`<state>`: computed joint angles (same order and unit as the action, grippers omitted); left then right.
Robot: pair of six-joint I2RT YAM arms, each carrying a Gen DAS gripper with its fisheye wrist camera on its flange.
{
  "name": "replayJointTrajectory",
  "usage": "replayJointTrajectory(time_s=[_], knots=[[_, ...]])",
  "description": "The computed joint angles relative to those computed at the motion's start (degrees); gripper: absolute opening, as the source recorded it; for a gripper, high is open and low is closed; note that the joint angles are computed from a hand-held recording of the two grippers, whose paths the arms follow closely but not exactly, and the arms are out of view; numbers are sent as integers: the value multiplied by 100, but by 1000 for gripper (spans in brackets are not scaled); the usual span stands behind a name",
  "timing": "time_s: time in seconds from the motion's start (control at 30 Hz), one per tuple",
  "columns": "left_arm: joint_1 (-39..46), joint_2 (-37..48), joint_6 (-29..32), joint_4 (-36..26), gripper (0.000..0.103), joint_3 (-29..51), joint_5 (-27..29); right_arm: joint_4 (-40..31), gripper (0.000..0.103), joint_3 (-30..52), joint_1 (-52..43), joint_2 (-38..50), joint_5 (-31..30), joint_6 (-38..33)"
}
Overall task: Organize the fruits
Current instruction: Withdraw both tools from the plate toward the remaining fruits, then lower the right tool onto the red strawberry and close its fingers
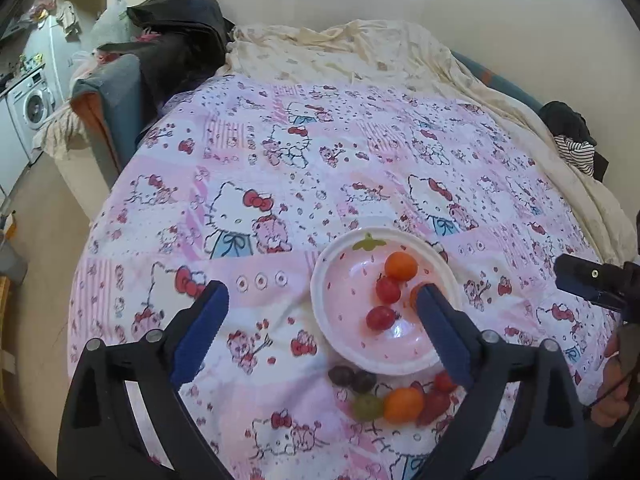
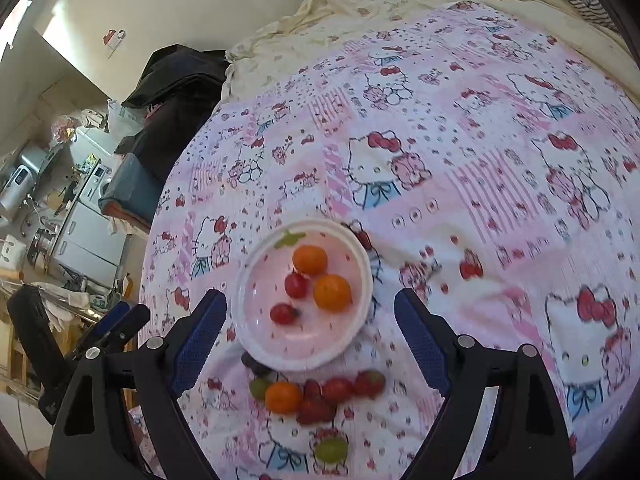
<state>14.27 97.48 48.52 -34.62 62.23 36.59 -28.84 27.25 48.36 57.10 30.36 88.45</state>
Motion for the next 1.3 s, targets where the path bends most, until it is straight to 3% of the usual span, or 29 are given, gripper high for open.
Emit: replayJointTrajectory(time_s=[0.4,0.63,0.9,1.0,1.13,1.3], knots=[[619,-579,936,-394,93,-629,53,-908,88,77,1743,325,610,2291],[707,-703,1103,-379,93,-955,-138,-642,88,-5,1884,700,330,2602],[519,-517,809,115,93,-1213,-554,816,87,-680,1311,818,-410,2022],[445,-347,717,116,93,-1138,-660,1681,67,-1059,1000,916,-798,1796],[352,-255,649,160,93,-1138,-718,2378,55,-1089,442,1705,-1431,1291],[273,-205,644,303,93,-1214,-823,3885,40,-1275,-235,2905,-2127,834]])
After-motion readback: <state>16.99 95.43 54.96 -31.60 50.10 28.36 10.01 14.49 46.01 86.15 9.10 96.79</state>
